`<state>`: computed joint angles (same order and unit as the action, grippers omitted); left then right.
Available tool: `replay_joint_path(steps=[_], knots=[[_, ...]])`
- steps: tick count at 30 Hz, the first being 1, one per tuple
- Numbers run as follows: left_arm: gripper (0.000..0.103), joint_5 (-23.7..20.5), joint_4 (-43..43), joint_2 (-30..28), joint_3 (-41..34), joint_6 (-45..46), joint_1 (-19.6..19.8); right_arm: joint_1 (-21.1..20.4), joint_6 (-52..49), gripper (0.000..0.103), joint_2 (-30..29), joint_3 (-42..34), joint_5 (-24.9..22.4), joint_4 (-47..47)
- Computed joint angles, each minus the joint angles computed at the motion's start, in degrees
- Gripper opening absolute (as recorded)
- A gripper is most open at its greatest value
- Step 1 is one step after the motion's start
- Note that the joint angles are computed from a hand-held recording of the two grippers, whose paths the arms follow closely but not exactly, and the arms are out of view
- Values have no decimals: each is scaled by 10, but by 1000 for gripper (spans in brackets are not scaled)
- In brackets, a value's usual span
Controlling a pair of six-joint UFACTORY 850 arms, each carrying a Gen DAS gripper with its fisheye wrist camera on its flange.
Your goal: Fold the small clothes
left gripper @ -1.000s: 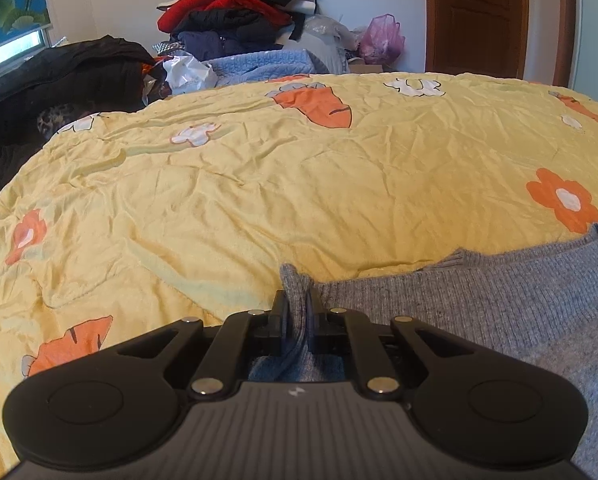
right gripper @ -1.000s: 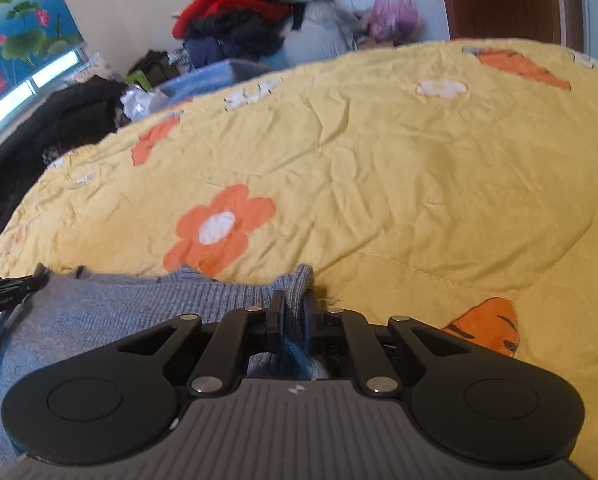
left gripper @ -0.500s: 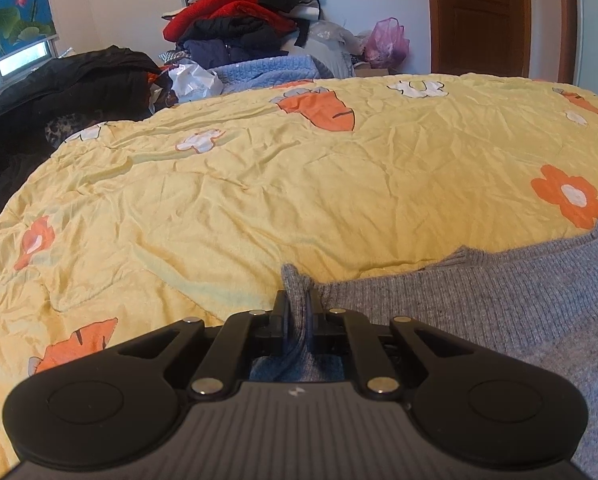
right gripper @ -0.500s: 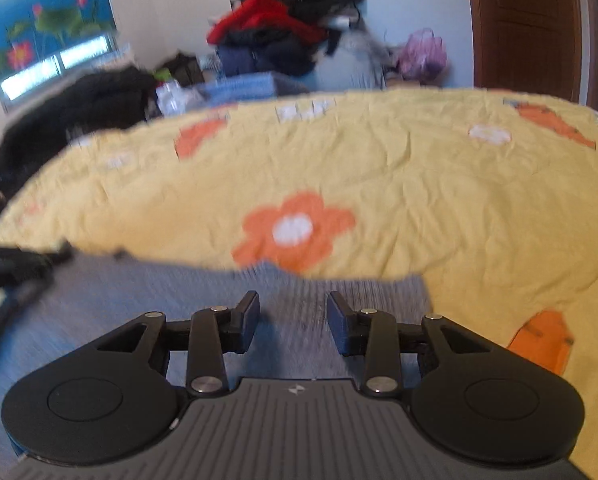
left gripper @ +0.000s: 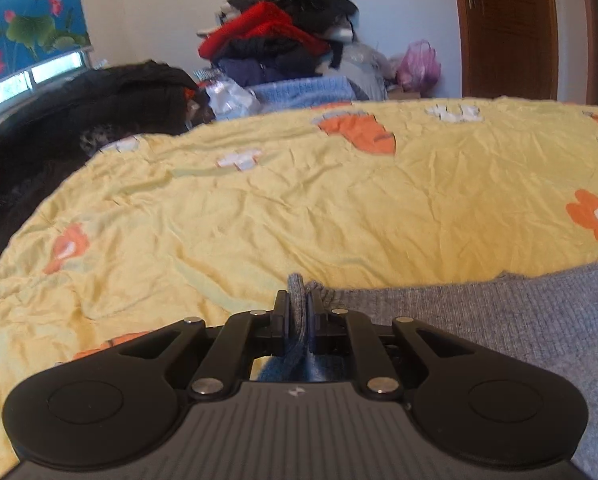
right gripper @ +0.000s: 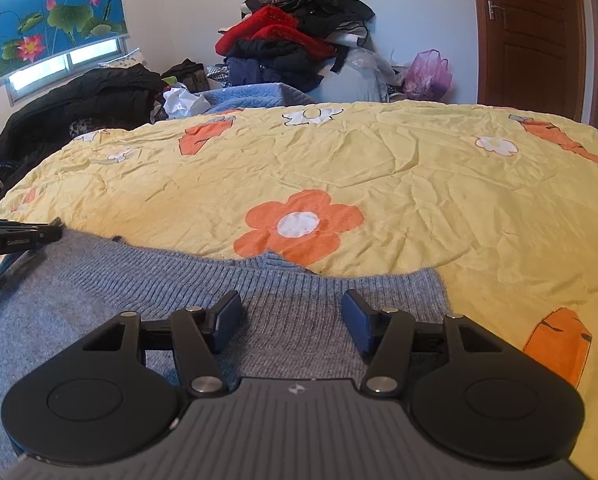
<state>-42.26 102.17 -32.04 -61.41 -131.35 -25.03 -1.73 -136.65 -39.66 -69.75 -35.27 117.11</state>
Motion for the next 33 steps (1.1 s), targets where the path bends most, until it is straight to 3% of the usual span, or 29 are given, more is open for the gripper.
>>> replay_joint_path(steps=[1,3,5,7,9,12,14,18,20,22,24,27,31,33], knots=[[10,-16,-5,11,10,2,-8,1,-4,53,2,1,6,10],[12,-57,10,39,39,-21,-28,5,-40,55,22,19,23,67],[17,-65,61,66,72,-72,-43,-6,-23,57,44,44,-26,66],[36,-46,87,70,76,-85,-53,-5,12,61,55,52,-44,14],[45,-19,101,52,59,-75,-56,14,-25,60,55,51,-11,18],[45,26,59,9,23,-18,-45,42,-127,61,33,37,59,97],[56,20,87,4,33,-46,-36,31,-146,67,19,33,36,108],[71,72,133,13,39,-129,-2,22,-91,68,2,4,40,90],[72,65,108,11,34,-111,-7,34,-148,71,4,5,63,140],[71,17,43,11,32,-54,-31,41,-216,70,23,30,70,203],[70,-18,32,29,56,-63,-61,33,-219,70,63,80,37,195],[70,-9,85,68,104,-130,-98,11,-195,78,117,154,-33,106],[70,11,82,64,108,-116,-120,13,-244,79,139,198,-14,112],[72,15,127,62,120,-175,-112,12,-317,82,129,212,-27,161]])
